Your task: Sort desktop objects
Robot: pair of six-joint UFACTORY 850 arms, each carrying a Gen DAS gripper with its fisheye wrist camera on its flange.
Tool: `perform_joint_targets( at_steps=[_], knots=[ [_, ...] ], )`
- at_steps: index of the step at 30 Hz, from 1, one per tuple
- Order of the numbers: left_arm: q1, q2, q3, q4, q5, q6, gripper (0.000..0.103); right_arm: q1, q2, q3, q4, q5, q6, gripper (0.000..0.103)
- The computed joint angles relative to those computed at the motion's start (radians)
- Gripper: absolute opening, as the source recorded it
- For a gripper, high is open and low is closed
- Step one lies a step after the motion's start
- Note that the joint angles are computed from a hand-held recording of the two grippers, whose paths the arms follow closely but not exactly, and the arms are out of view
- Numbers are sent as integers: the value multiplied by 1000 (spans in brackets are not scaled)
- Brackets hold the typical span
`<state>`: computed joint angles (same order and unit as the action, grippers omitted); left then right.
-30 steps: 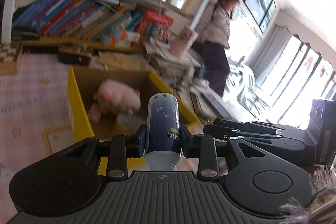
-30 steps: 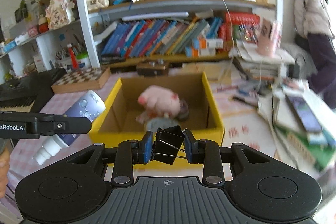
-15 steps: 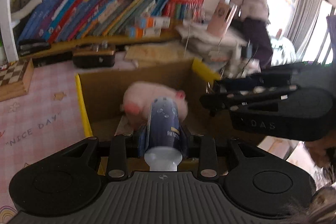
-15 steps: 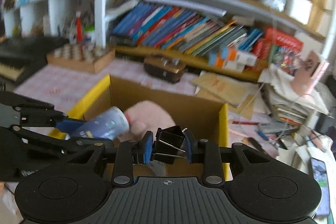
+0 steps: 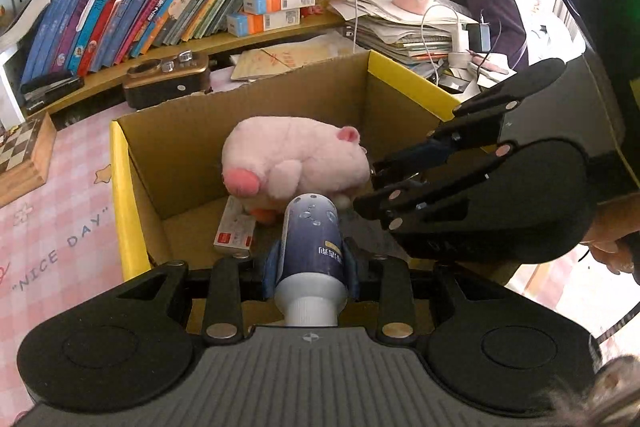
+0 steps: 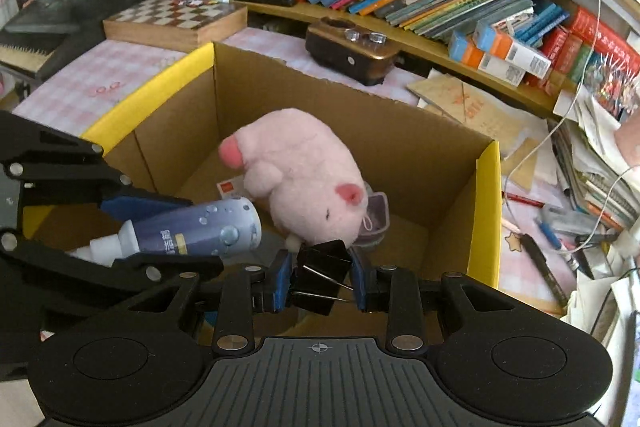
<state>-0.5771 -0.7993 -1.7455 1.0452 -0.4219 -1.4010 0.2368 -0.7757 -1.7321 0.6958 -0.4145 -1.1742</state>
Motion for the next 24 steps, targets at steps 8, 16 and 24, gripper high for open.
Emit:
perform_joint_targets(
  at_steps=[8, 16, 24],
  knots=[
    [-19, 39, 59, 217, -21, -249, 49, -22, 11, 4, 104, -41, -13, 33],
    [-82, 156, 206, 549, -186, -633, 80, -51, 143, 172, 579, 11, -366, 51],
    [-155, 274, 356, 563, -397, -778, 99, -65, 291, 371, 1116, 2, -814, 58]
  ],
)
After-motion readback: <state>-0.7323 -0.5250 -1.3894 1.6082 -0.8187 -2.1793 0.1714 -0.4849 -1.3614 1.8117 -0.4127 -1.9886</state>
